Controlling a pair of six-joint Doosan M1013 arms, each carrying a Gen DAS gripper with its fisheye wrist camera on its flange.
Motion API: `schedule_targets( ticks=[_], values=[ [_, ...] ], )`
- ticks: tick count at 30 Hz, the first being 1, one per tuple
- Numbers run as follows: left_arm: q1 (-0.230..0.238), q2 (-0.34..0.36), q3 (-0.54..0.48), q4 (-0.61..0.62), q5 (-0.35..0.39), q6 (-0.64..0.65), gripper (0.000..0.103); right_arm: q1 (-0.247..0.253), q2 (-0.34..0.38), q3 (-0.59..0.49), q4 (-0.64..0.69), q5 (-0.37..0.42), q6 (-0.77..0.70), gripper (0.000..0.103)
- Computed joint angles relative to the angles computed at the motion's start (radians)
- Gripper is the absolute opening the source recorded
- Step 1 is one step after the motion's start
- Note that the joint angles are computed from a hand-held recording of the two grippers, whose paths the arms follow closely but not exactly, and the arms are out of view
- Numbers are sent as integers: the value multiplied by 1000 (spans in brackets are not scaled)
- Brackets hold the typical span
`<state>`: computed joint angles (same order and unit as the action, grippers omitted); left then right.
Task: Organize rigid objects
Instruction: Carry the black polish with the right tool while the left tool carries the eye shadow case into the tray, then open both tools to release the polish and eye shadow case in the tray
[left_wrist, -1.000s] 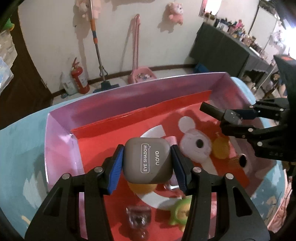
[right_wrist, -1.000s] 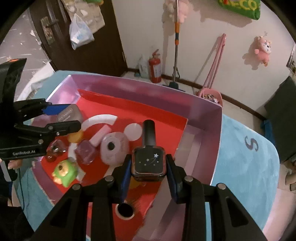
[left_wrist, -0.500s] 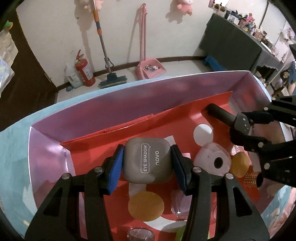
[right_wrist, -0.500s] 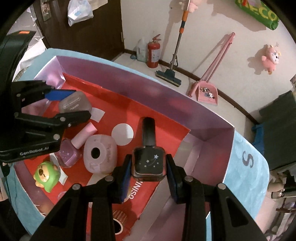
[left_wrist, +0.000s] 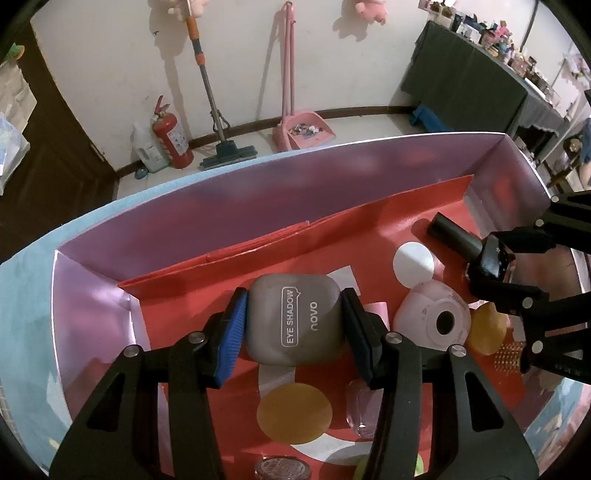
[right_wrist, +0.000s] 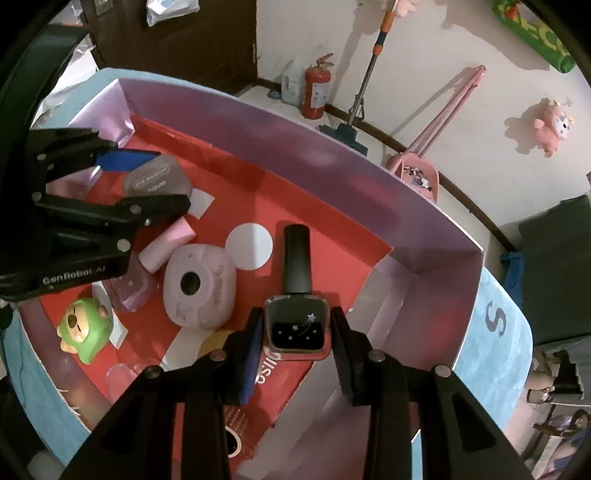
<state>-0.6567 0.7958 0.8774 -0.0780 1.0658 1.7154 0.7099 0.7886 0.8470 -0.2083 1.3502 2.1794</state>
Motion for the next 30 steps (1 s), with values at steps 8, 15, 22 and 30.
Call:
schedule_targets(
  ticks=[8,15,22,30],
  values=[
    [-1,2,-5,4,4,-3,49,6,4,-2,-16,21,11,37],
    [-3,2,-9,16,6,-5,49,9,18,-19,-30,42,5,37],
    [2,3,-9,15,1,0,52,8,17,-20,-25,42,10,37],
    [4,-1,1,9,-15,-4,57,9,18,-23,-33,44,11,45]
  ],
)
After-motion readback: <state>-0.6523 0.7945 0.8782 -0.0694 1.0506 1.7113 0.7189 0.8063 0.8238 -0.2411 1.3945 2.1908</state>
